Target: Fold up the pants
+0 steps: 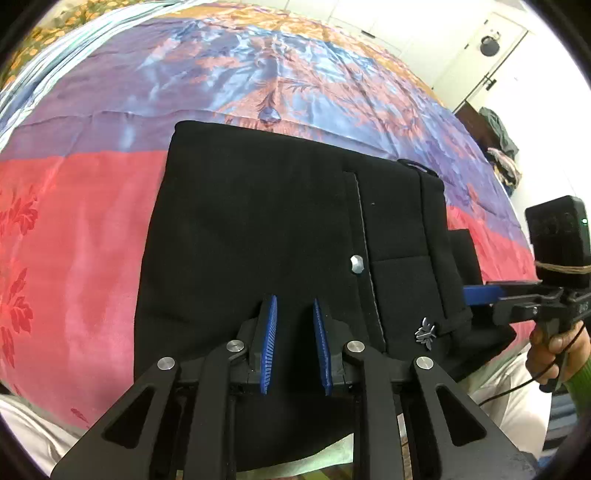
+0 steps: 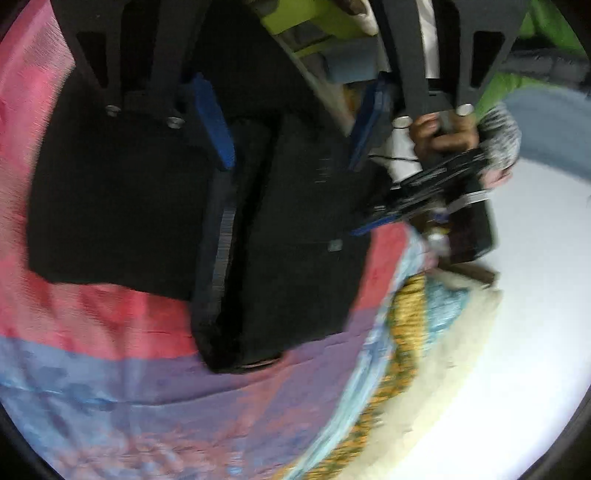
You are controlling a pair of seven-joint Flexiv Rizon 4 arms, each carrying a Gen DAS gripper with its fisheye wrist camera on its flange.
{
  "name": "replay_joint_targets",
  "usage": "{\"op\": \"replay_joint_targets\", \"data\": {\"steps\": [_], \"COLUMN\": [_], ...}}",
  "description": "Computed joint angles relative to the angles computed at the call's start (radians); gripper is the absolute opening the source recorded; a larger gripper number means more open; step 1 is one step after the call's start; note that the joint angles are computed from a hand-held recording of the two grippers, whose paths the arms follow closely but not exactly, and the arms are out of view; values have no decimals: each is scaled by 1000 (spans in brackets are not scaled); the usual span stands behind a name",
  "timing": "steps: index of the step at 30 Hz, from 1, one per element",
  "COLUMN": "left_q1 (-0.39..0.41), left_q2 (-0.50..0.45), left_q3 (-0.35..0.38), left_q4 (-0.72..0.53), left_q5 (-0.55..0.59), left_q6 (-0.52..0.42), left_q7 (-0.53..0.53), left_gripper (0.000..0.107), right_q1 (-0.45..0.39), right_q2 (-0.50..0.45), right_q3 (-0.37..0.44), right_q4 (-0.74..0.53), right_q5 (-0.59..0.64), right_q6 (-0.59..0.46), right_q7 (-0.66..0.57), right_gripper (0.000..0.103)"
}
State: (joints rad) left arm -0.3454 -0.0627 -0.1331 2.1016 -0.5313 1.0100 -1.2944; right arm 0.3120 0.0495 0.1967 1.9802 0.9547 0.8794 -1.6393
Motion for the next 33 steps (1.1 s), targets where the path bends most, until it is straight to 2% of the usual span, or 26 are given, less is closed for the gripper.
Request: {"op": "replay_joint_targets", "data": {"steps": [3,5,7,9,11,12,13,14,16,18,22,26,29,30,31,32,33], "left_q1": [0,-1,-3,-7,-11,-11,-10,-8,-2,2,10,3,-10,-15,-20,-24,-28], "left_q2": [-5,-9,-13,-15,-16,-13,-9,-5,14,41,88,139,163,165,164,161,154], "left_q3": [-2,-3,-6,-10,-12,-11,-10,-7,1,11,32,50,57,58,58,56,51], "left_q4": [-5,-8,-7,-6,-9,-11,-14,-16,-12,1,9,26,39,42,43,44,44], "left_q5": [-7,-10,-14,-13,-5,5,7,6,-15,-65,-116,-178,-206,-216,-227,-230,-226], "left_q6": [-2,0,8,19,21,16,7,-4,-13,-3,21,52,69,68,66,65,65], "left_q7": [-9,-11,-5,3,10,9,9,8,-1,9,15,44,65,73,83,89,94], "left_gripper": [21,24,28,37,41,42,42,42,43,43,43,59,61,61,61,61,61], "right_q1": [6,-1,-13,-15,-13,-14,-14,-8,-2,-5,0,17,27,29,31,36,16], "right_q2": [-13,-39,-58,-99,-130,-134,-135,-129,-104,-71,-8,61,136,181,215,257,303], "right_q3": [-1,-9,-10,-5,8,15,23,31,46,51,36,14,-16,-29,-55,-74,-60], "right_q4": [-19,-44,-61,-72,-79,-80,-82,-76,-65,-65,-85,-85,-37,-4,19,49,87], "right_q5": [-57,-39,-9,-47,-78,-87,-103,-139,-161,-99,110,243,347,407,465,523,516], "right_q6": [-31,-68,-106,-117,-90,-68,-57,-38,-4,36,143,186,193,205,199,217,255], "right_q7": [0,-30,-50,-2,66,82,98,121,156,145,64,-5,-46,-71,-111,-140,-123], "right_gripper": [60,60,60,60,49,48,42,29,21,18,15,13,12,10,1,1,1]}}
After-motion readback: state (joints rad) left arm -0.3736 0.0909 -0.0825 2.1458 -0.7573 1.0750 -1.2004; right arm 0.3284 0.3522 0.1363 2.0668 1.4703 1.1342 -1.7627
